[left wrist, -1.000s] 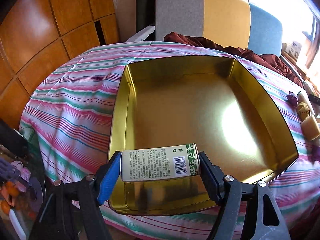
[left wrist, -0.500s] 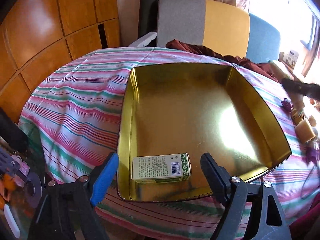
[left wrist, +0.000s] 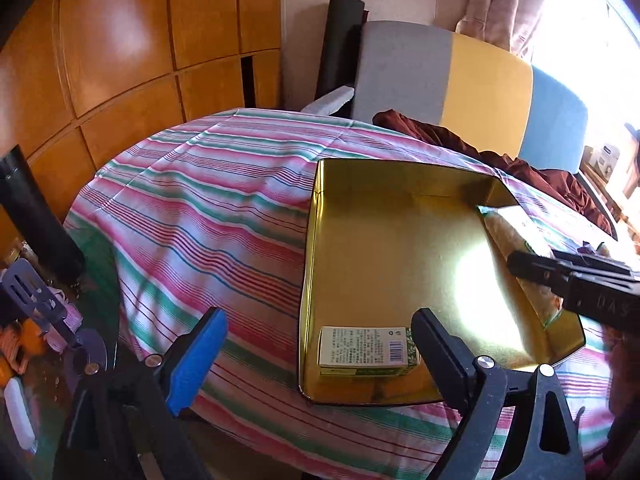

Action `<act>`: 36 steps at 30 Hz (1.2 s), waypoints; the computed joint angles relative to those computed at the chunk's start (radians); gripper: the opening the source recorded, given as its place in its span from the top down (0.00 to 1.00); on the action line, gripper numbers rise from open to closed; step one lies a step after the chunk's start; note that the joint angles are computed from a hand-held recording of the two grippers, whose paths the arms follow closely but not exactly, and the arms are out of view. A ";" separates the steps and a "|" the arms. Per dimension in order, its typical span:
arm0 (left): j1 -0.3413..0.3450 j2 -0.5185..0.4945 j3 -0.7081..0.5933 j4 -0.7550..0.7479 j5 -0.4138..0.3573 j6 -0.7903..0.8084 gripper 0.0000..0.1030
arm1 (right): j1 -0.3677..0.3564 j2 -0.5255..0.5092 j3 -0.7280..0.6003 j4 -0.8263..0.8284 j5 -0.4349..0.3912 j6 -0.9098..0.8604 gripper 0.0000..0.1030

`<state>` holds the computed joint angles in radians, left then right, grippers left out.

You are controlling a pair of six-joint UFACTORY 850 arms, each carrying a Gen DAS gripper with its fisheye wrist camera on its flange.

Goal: Organize objects
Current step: 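Lower the WEIDAN bag into the gold tray and open the right gripper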

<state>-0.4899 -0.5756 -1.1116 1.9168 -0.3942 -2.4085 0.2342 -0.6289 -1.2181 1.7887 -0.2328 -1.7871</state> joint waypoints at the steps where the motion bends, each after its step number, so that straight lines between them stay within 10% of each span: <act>1: -0.001 0.001 0.002 0.000 -0.001 -0.004 0.09 | 0.001 -0.002 0.001 -0.006 0.002 0.009 0.55; 21: 0.006 0.021 0.026 -0.005 -0.040 -0.046 0.02 | 0.042 -0.078 -0.065 -0.389 -0.002 0.455 0.53; 36: 0.001 0.033 0.034 -0.011 -0.073 -0.041 0.02 | 0.035 -0.004 0.019 -0.012 -0.003 0.061 0.37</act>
<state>-0.4889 -0.5428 -1.0779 1.9055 -0.4675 -2.4495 0.2690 -0.6330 -1.1989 1.7772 -0.2355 -1.7257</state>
